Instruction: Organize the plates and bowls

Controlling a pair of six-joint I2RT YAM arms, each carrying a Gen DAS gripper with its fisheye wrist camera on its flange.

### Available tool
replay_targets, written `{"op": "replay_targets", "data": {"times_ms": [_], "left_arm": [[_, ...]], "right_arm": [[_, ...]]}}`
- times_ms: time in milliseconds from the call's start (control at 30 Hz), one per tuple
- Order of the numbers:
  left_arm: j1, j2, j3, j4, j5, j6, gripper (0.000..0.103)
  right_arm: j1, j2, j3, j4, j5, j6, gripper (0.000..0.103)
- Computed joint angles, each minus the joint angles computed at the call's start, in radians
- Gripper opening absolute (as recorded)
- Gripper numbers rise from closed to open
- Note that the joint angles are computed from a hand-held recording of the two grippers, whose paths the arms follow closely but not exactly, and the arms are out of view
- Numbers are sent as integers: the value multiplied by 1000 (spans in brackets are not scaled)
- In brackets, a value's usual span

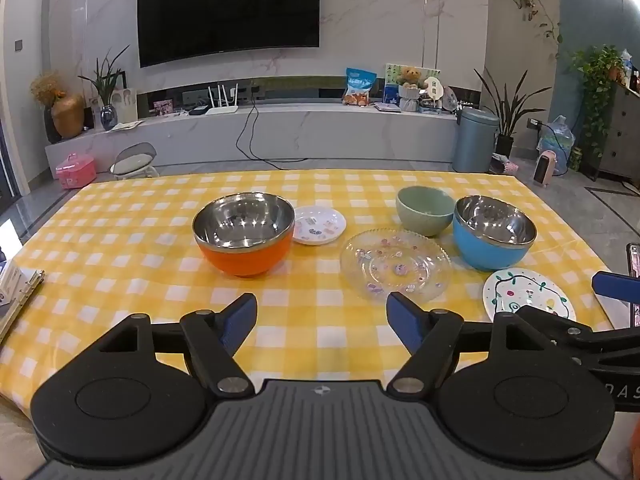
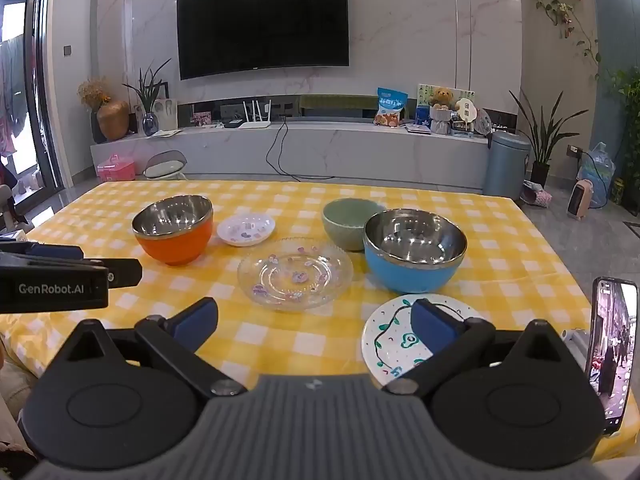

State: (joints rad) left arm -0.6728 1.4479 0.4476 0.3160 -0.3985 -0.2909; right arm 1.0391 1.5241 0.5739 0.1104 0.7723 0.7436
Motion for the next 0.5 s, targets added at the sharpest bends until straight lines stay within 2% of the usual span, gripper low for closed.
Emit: {"op": "replay_targets", "data": {"times_ms": [500], "left_arm": [[-10, 18, 10, 4, -6, -18, 87]], "right_arm": [[0, 1, 2, 0, 0, -1, 100]]}}
